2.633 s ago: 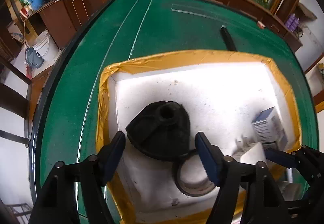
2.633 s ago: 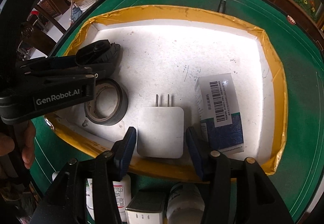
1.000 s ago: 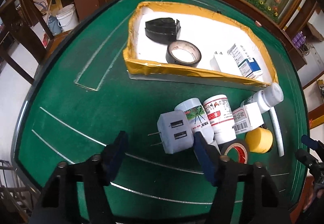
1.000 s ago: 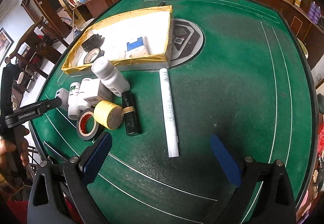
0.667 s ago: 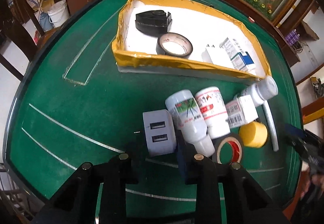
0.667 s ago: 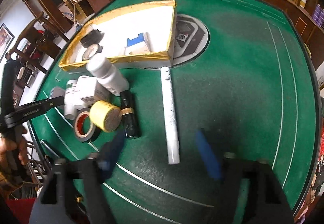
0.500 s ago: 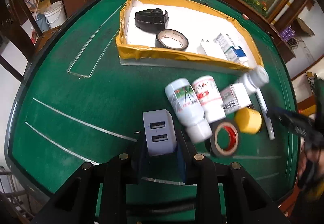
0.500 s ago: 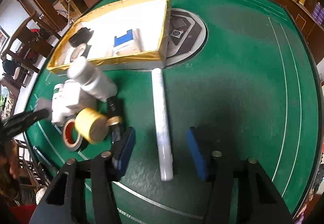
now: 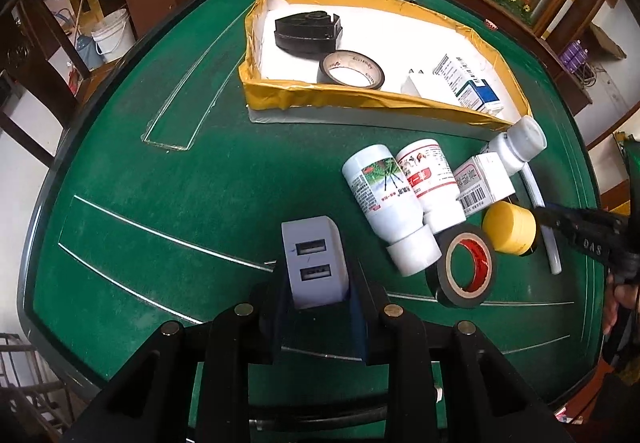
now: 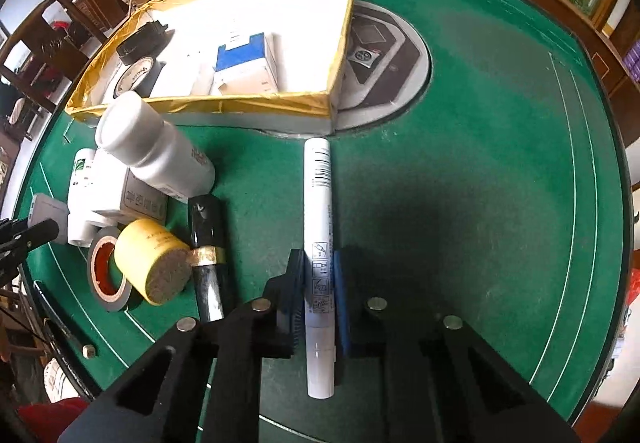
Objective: Organize rigid objects
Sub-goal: 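Grasp white USB charger with left gripper while right gripper grasps white marker, then carry USB charger over tray with left gripper while right carries marker toward tray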
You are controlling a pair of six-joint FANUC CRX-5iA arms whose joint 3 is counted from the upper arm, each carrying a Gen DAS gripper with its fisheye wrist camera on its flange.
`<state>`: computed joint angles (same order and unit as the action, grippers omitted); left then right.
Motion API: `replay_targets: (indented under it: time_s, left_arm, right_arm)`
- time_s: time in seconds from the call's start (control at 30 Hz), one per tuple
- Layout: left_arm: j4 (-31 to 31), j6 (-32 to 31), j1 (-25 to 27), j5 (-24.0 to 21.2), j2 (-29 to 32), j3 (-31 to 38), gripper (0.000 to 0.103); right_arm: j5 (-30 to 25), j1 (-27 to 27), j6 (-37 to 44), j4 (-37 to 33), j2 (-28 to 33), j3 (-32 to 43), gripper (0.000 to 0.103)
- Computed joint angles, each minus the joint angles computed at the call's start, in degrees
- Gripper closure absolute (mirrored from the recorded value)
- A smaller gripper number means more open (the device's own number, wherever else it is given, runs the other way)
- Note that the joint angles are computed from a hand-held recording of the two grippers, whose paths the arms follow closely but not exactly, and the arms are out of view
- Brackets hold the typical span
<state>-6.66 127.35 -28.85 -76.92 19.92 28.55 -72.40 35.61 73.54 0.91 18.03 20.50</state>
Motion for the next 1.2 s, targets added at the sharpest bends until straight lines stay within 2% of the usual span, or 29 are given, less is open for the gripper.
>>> replay_targets:
  time_s: [0.4, 0.73, 1.2]
  left_arm:
    - [1.2, -0.41, 0.44, 2.23, -0.06, 0.37, 0.075]
    - [3.57, -1.33, 1.72, 5.03, -0.38, 1.99, 0.075]
    - [5.76, -5.64, 4.39, 4.65, 2.86, 7.73, 0.075]
  right_arm:
    - [0.73, -0.87, -2.53, -2.42, -4.51, -4.39, 0.089]
    - [1.81, -1.76, -3.46, -3.78, -6.05, -3.28, 0.089]
    - [2.91, -0.92, -3.94, -4.06, -6.22, -1.18, 0.089]
